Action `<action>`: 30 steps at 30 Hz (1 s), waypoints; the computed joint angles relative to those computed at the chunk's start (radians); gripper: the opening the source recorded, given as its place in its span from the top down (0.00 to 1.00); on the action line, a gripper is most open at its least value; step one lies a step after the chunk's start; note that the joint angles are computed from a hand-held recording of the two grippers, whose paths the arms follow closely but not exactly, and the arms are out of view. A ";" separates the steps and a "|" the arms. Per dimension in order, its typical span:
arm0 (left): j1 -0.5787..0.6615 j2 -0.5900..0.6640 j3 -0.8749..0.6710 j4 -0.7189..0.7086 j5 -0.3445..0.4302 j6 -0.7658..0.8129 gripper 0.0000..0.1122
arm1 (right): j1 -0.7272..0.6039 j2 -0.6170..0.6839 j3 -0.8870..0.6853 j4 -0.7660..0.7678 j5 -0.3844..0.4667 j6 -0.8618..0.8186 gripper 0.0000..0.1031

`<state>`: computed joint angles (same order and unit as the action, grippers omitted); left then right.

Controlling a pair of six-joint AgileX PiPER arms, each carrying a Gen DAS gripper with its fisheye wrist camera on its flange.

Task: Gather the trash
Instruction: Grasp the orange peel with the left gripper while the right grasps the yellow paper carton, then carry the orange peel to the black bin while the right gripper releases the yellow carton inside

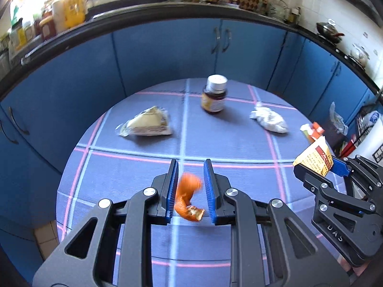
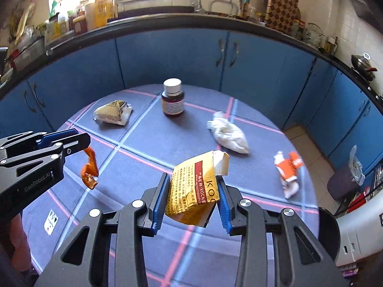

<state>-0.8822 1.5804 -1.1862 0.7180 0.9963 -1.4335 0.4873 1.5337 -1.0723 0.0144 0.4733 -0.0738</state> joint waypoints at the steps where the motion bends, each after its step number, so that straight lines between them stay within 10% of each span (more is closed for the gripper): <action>1: -0.012 0.011 -0.022 0.001 0.013 0.005 0.80 | -0.012 -0.015 0.013 0.014 -0.003 -0.017 0.65; 14: -0.076 0.004 -0.061 -0.037 0.076 -0.004 0.76 | -0.259 -0.165 0.133 0.366 0.046 -0.430 0.64; 16: -0.067 -0.004 -0.010 -0.050 0.060 -0.038 0.13 | -0.267 -0.159 0.138 0.398 0.050 -0.461 0.64; 22: -0.078 0.040 0.074 -0.009 0.049 -0.136 0.16 | -0.213 -0.124 0.141 0.402 0.032 -0.455 0.64; 30: 0.013 0.096 0.124 -0.124 -0.086 -0.022 0.67 | -0.174 -0.091 0.119 0.330 0.023 -0.376 0.64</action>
